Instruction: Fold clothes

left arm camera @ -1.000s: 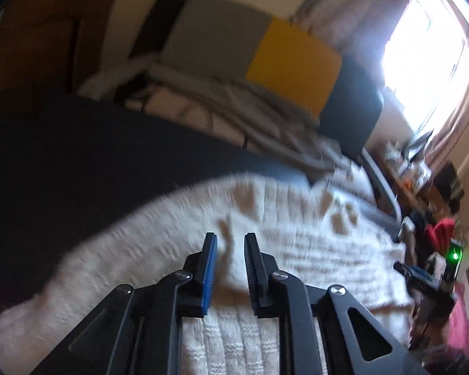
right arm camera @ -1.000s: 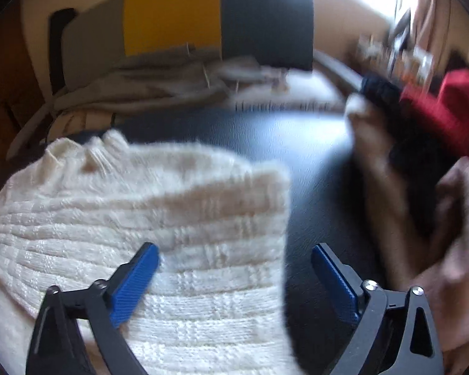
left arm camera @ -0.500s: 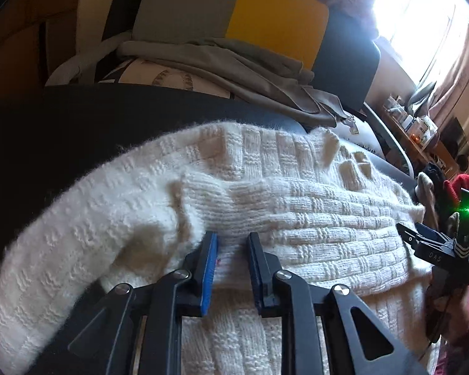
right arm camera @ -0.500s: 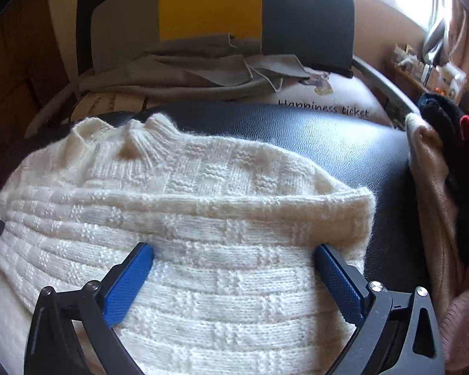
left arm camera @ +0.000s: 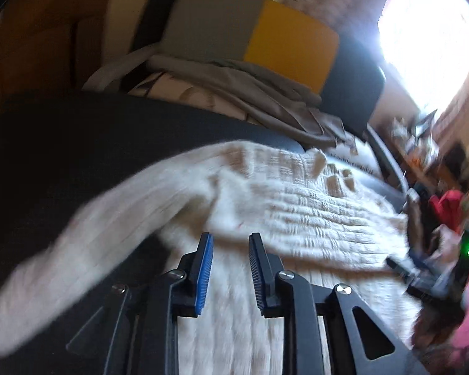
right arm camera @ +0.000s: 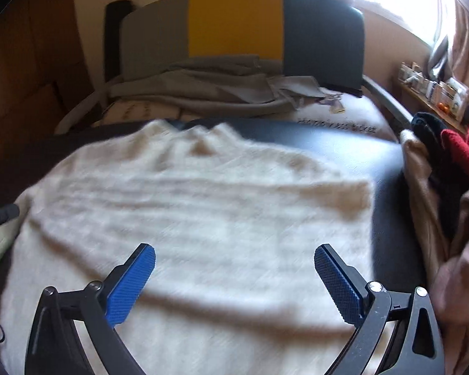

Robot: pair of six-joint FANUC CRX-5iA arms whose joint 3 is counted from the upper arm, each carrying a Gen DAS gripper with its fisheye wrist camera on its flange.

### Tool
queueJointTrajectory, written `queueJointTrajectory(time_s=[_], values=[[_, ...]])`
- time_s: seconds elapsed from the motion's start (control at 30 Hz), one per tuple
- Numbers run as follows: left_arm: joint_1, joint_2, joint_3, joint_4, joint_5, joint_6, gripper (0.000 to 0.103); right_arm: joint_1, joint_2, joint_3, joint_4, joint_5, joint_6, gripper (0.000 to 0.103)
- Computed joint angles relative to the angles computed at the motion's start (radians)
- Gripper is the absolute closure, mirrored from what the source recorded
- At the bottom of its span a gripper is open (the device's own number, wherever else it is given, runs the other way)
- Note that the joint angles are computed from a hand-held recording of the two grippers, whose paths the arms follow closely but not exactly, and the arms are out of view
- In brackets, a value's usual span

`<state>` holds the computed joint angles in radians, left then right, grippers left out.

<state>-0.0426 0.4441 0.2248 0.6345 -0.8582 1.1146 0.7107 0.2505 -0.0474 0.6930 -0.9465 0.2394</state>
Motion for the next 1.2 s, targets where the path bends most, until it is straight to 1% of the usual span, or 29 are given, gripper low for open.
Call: queueJointTrajectory(time_s=[0.07,0.13,0.2,0.27,0.3,0.4,0.43,0.47,0.5,0.57,0.6,0.63,0.67,0.8,0.87,0.93,0.97,1.07,1.13,1.2], values=[[0.066,-0.057,-0.102,0.082,-0.010,0.004,0.080,0.038,-0.009,-0.011,-0.011,0.011,-0.017,0.000],[0.158,-0.132,-0.228,0.147,-0.003,0.024,0.079,0.077,-0.021,-0.044,0.008,0.025,-0.054,0.000],[0.251,-0.203,-0.326,0.145,0.019,0.066,0.079,0.106,-0.022,-0.068,0.016,0.041,-0.090,0.000],[0.351,-0.259,-0.398,0.131,0.028,0.114,0.079,0.123,-0.013,-0.081,0.025,0.042,-0.110,0.000],[0.407,-0.289,-0.425,0.094,0.033,0.148,0.079,0.127,-0.008,-0.083,0.028,0.039,-0.112,0.000],[0.505,-0.332,-0.482,0.067,0.040,0.180,0.079,0.120,-0.006,-0.079,0.009,0.049,-0.096,0.000],[0.535,-0.342,-0.501,0.070,0.043,0.185,0.076,0.118,-0.004,-0.077,0.001,0.050,-0.093,0.000],[0.554,-0.345,-0.524,0.111,0.042,0.154,0.074,0.118,-0.001,-0.075,0.000,0.048,-0.090,0.000],[0.556,-0.343,-0.536,0.152,0.040,0.112,0.073,0.118,0.001,-0.073,-0.001,0.046,-0.088,0.000],[0.560,-0.335,-0.557,0.229,0.031,0.030,0.067,0.119,0.011,-0.062,-0.002,0.030,-0.076,0.000],[0.552,-0.331,-0.553,0.241,0.033,-0.012,0.062,0.119,0.014,-0.057,-0.006,0.022,-0.064,0.000],[0.536,-0.326,-0.544,0.239,0.034,-0.050,0.059,0.119,0.017,-0.052,-0.009,0.014,-0.055,0.000],[0.529,-0.317,-0.533,0.237,0.024,-0.080,0.058,0.121,0.019,-0.048,-0.010,0.010,-0.051,0.000],[0.504,-0.284,-0.480,0.162,0.016,-0.075,0.057,0.118,0.012,-0.058,-0.005,0.025,-0.060,0.000],[0.492,-0.266,-0.452,0.126,0.006,-0.071,0.062,0.118,0.009,-0.062,-0.003,0.031,-0.066,0.000],[0.482,-0.248,-0.428,0.101,-0.008,-0.071,0.095,0.120,0.013,-0.057,-0.003,0.026,-0.064,0.000],[0.479,-0.242,-0.423,0.145,-0.023,-0.098,0.099,0.120,0.015,-0.055,-0.002,0.023,-0.065,0.000],[0.467,-0.222,-0.411,0.290,-0.065,-0.184,0.100,0.123,0.021,-0.047,-0.003,0.013,-0.066,0.000],[0.459,-0.202,-0.384,0.472,-0.117,-0.248,0.100,0.125,0.027,-0.040,-0.004,0.004,-0.061,0.000],[0.443,-0.178,-0.314,0.597,-0.141,-0.271,0.100,0.126,0.029,-0.038,-0.004,-0.001,-0.059,0.000]])
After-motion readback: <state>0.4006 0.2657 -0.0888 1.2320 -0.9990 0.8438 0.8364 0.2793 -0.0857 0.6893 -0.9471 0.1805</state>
